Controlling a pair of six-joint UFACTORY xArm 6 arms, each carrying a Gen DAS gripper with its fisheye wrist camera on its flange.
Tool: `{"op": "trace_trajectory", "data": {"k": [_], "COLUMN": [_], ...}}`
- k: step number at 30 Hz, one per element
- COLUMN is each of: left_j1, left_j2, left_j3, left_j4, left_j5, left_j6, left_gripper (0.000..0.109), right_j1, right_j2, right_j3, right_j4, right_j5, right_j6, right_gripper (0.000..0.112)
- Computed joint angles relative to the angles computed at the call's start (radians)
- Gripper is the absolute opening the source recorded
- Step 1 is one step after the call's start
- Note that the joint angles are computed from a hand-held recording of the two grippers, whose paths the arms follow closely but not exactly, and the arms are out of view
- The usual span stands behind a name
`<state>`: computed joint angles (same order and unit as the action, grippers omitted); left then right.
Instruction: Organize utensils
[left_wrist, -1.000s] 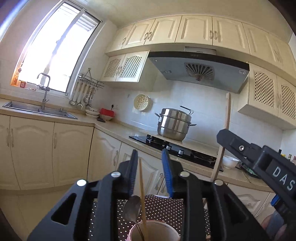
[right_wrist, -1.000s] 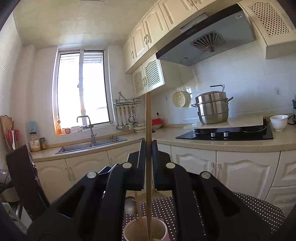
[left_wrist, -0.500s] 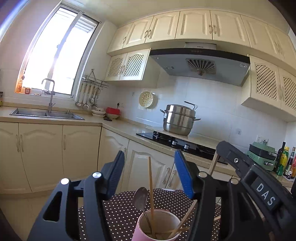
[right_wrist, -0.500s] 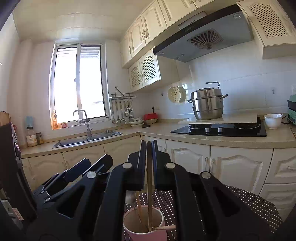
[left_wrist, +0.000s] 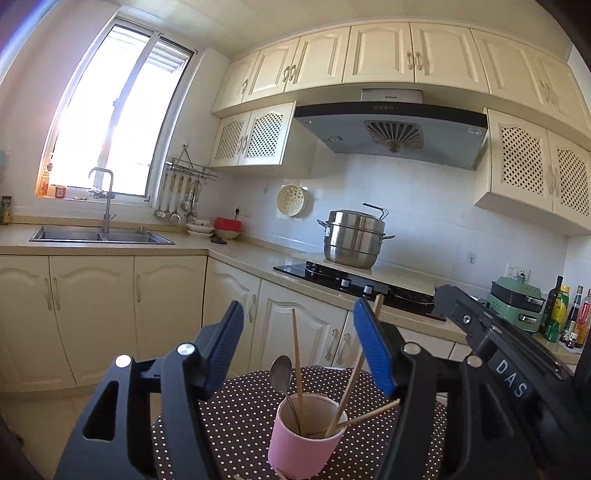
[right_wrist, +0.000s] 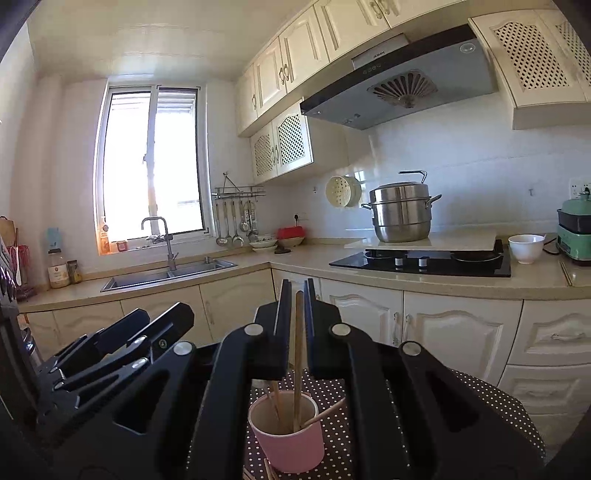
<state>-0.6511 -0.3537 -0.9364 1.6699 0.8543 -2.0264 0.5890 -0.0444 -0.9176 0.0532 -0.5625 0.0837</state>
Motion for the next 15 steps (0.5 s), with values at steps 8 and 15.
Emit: {"op": "trace_trajectory", "data": {"k": [8,15], "left_j1": [-0.099,-0.059], "left_j2": [-0.065,-0.084], "left_j3": [0.047,0.098], "left_j4": [-0.165,-0.433], "left_j5": [0.042,-0.126], "left_j6": [0.121,0.239], "left_gripper": [0.068,0.068], "right_j1": [0.014,-0.008], "right_j2": [-0.139,-0.225], "right_j3": [0.155,0.265], "right_j4": [0.082,0.073], "right_j5": [0.017,0.087], "right_j6": [-0.082,-0.113], "right_gripper": [0.044,0.049]}}
